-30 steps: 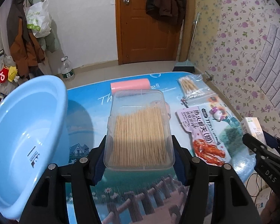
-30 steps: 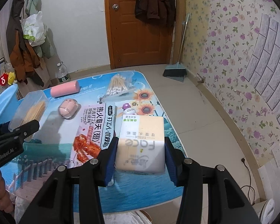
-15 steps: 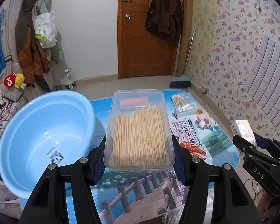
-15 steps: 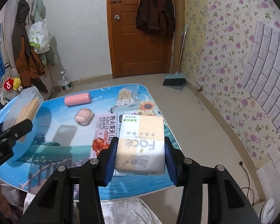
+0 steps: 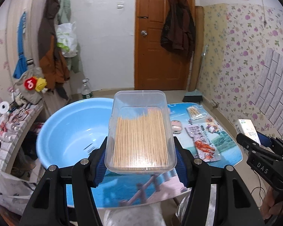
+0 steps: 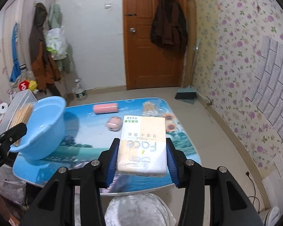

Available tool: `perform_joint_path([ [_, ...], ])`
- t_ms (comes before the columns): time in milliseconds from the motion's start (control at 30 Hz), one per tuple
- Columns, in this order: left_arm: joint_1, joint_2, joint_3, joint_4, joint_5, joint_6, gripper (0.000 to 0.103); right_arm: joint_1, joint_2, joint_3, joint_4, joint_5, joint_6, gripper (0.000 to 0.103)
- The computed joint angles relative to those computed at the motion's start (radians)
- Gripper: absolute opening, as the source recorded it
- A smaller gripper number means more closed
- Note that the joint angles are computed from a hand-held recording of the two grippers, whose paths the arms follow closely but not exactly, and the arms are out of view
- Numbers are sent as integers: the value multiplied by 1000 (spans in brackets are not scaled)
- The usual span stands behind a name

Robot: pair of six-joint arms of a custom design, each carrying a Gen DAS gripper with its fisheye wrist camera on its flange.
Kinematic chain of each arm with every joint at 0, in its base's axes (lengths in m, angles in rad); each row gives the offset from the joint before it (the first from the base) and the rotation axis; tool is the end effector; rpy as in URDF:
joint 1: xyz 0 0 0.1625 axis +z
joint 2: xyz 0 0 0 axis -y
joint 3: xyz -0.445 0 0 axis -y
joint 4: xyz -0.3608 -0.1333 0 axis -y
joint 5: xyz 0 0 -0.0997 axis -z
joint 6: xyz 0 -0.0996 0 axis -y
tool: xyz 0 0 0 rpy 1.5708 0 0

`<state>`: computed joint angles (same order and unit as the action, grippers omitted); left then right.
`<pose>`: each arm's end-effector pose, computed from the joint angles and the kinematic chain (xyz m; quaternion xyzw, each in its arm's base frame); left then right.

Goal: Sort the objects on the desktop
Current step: 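Lift the toothpick box with the left tool while the right tool lifts the tissue pack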

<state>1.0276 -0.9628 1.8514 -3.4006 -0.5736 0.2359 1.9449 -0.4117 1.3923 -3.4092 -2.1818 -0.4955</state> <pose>-0.1162 -0.6121 0.2965 0.0967 0.8065 -0.4588 0.3602 0.3397 -0.6568 0.0629 0.2519 -0.8393 0.3793 0.2971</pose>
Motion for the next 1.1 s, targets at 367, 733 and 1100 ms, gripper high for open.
perform_joint_path([
  [367,-3,-102,125,-80,84,-22,58,54,36,12,18,54,8,47],
  [733,8,-127,142,-122,94,-14,58,82,67,-15,31,48,-25,47],
  [1100,41,-139,127,-90,85,-18,58,88,95,-67,69,40,-16,47],
])
